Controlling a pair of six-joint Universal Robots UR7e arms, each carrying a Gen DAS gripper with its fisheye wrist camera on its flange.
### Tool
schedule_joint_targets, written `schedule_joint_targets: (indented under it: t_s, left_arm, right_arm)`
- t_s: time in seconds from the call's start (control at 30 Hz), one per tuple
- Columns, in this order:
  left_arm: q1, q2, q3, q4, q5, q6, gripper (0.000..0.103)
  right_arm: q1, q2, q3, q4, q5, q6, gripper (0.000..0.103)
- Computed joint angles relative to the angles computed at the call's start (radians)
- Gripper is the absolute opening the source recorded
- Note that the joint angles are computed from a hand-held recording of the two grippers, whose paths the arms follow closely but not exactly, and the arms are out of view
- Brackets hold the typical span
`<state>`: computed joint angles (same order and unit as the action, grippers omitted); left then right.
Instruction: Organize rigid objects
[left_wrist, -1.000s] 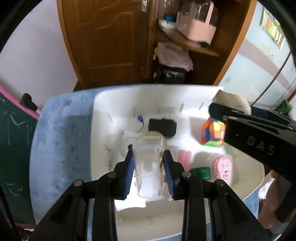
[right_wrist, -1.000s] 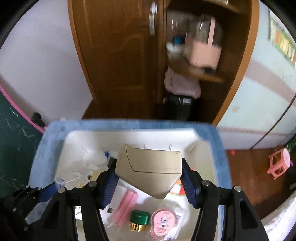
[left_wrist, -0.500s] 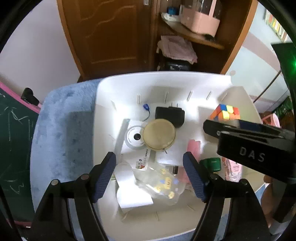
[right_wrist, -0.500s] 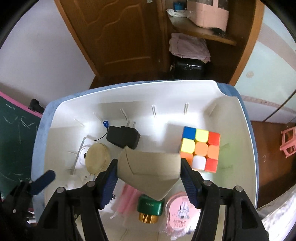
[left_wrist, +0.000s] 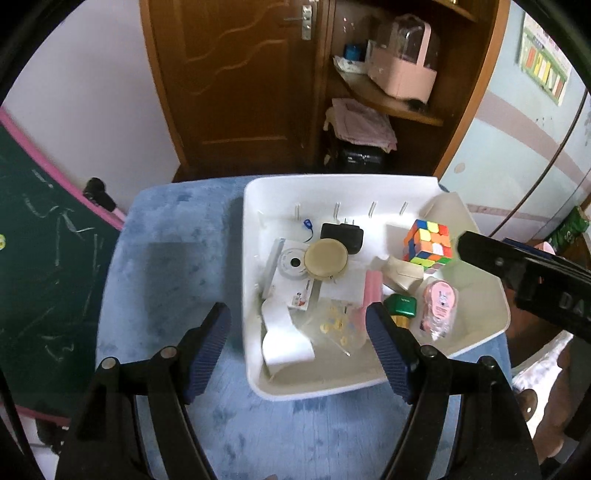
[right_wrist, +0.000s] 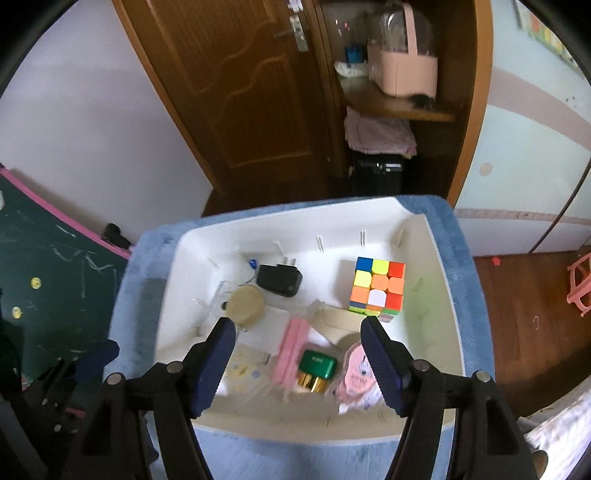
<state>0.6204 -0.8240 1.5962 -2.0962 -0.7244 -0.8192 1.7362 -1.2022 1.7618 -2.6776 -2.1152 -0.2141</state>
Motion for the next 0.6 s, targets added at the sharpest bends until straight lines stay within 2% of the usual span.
schedule_joint_targets:
  t_s: [0.2,0.3,0.4,0.6]
  left_arm:
    - [-0.087,-0.085,0.055,0.088,0.04,-0.097,0.078]
    - [-0.136,-0.125,0.075,0.153,0.056,-0.156,0.078]
    - [-0.18,-0.15,0.081,0.219,0.072,-0.205,0.078]
    - [-0.268,-0.204,0.082,0.348,0.054,-0.323,0.079]
  right_arm:
    - [0.048,-0.127,0.107,-0.028,0.004,-0.001,0.071]
    - [0.083,-0.195,0.161,-0.031,-0.018,-0.001,0.076]
    - [0.111,-0.257,0.207,-0.038,-0.018,-0.005,0.077]
    - [0.184,-0.38,0.285,-0.002,-0.062,0.025,0.08]
